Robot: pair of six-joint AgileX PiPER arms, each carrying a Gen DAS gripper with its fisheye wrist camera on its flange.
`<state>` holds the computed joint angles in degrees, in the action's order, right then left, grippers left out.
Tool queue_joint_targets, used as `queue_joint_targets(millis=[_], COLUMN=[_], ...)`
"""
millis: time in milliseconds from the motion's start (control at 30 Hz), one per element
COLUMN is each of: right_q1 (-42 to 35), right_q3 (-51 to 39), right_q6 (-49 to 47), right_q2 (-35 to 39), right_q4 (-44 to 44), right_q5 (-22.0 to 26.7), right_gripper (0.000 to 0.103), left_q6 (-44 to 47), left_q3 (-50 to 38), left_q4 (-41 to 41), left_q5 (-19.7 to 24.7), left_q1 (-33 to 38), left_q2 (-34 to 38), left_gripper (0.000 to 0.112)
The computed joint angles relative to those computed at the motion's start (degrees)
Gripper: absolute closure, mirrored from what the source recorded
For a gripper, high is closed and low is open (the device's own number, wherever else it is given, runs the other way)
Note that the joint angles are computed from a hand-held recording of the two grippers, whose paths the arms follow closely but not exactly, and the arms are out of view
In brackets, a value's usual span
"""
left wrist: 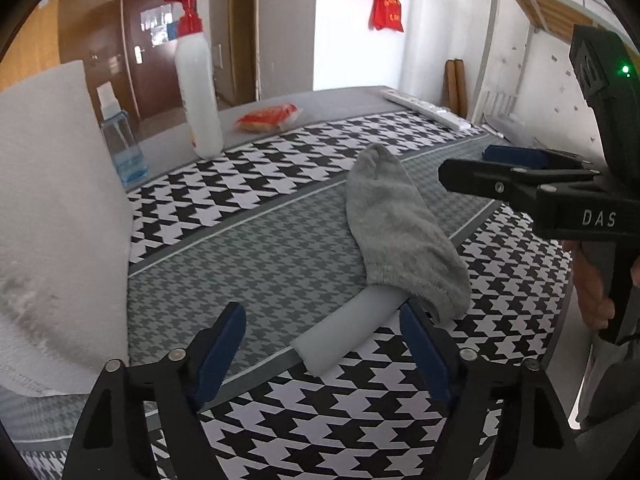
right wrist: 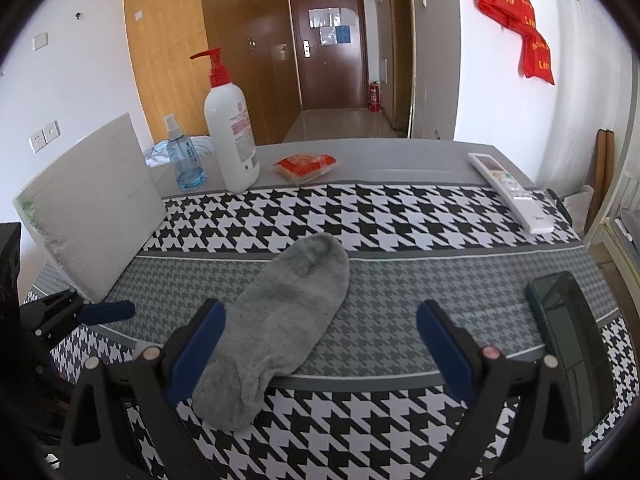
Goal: Organize soft objects
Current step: 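Lower the right tool onto the grey sock and close it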
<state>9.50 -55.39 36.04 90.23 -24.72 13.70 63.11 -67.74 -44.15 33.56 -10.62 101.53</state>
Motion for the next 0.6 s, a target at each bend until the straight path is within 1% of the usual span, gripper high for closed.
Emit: queue_joint_targets(millis=[33,67,133,200,333,367,433,500,567,600], right_q1=[-0.08,-0.18,-0.28,-0.09,-0.38,-0.42,-0.54,-0.68,-0.52,-0.47], right_q3=[-0.07,-0.2,-0.42,-0.68,-1.31,-1.57,-2.16,-2.7,-3.36,-3.52], right_q6=[-0.47,-1.06,-2.3,-0.98,-3.2,-3.86,-6.18,-9.11,-9.15,-9.19], right_q2=[0.06,0.08,0.18,0.49,1.5,1.83,2.45,3.06,3.72,3.97], right_q4=[0.55,1.19,2.38,0.89,3.26,3.93,6.2,9.02,9.03,9.03], right_q5=[-0.01,0.05,0.13,0.62,0.53,0.55,0.58,0.56,1.17,1.28], right_gripper=[0.005,0.005,0.005,0.005,0.005,0.005,0.005,0.005,0.005,0.005], left_q6=[-0.64,-1.43,-1.81,-0.67,0.39,0.56,0.8,1.93,2.29,2.85], left_q3=[-0.42,-0.97,-1.9,-1.37,-0.95,-0.86,-0.4,0.26,0.67,0.9], left_q4=[0.81,1.81,2.63,2.5,2.26,2.26,2.45,2.01,2.41,2.33], left_q5=[0.48,0.86,2.01,1.55,1.38,1.26,0.92,1.15,0.52,0.89], left_q1=[-0.13,-0.37,-0.53,-0.72,-1.01,-1.14,-1.68,-1.92,-2.01,-1.74], left_q2=[0.5,1.03,2.02,1.95,1.83,1.78,1.33,0.76,0.45,0.11], left_gripper=[0.04,0.042,0.042,0.042,0.043,0.045,0.053,0.056,0.06,0.065])
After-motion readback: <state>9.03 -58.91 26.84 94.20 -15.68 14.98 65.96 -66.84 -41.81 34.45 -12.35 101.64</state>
